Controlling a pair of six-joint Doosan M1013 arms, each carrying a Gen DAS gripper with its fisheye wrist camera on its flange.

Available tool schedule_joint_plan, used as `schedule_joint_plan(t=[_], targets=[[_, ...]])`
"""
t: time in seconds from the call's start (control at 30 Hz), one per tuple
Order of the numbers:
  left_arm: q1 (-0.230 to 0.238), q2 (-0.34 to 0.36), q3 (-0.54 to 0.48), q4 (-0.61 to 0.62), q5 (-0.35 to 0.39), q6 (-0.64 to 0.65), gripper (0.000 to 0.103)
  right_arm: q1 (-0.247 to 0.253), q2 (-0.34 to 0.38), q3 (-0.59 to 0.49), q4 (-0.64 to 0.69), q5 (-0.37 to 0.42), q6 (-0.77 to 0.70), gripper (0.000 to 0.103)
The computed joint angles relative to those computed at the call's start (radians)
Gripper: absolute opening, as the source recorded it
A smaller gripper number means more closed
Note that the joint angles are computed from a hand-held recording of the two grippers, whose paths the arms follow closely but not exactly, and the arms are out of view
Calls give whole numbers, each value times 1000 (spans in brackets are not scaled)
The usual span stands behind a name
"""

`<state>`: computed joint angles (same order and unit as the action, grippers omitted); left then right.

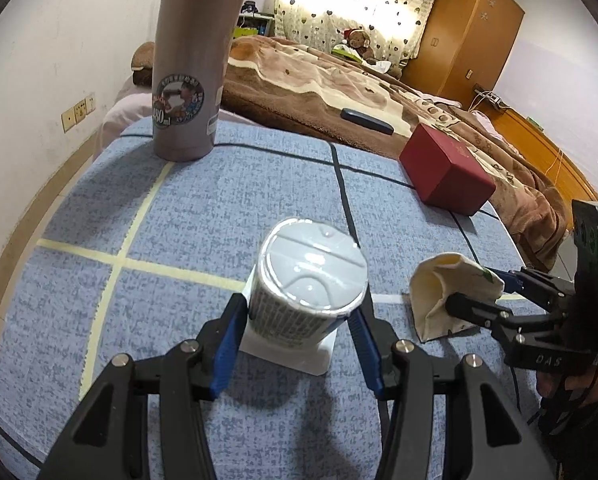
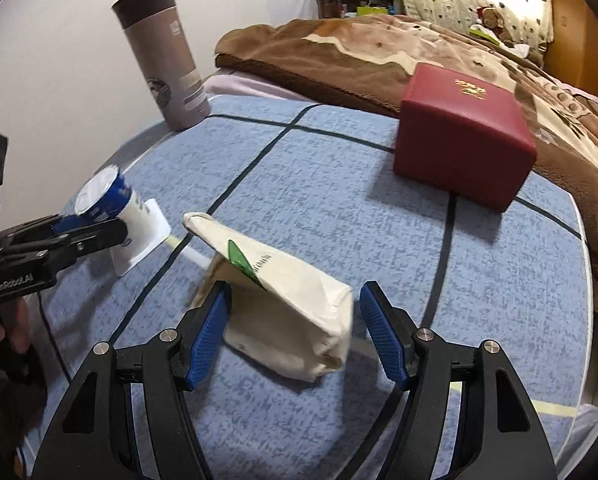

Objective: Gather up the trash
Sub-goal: 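Grasp the white yogurt cup with the left tool while the right tool grasps the cream paper bag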

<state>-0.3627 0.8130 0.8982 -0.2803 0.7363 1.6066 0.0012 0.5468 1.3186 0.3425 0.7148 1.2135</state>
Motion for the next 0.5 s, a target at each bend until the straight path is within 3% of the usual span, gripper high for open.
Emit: schedule_joint_plan(t=[0.2, 0.37, 0.5], targets=[[3, 7, -8, -12, 11, -1, 54, 9, -15, 27, -24, -46, 0, 59], [-3, 6, -7, 6, 5, 1, 54, 1, -24, 41, -5, -67, 26, 38], [-10, -2, 5, 25, -9, 10, 54, -2, -26, 47, 3, -74, 54, 33]])
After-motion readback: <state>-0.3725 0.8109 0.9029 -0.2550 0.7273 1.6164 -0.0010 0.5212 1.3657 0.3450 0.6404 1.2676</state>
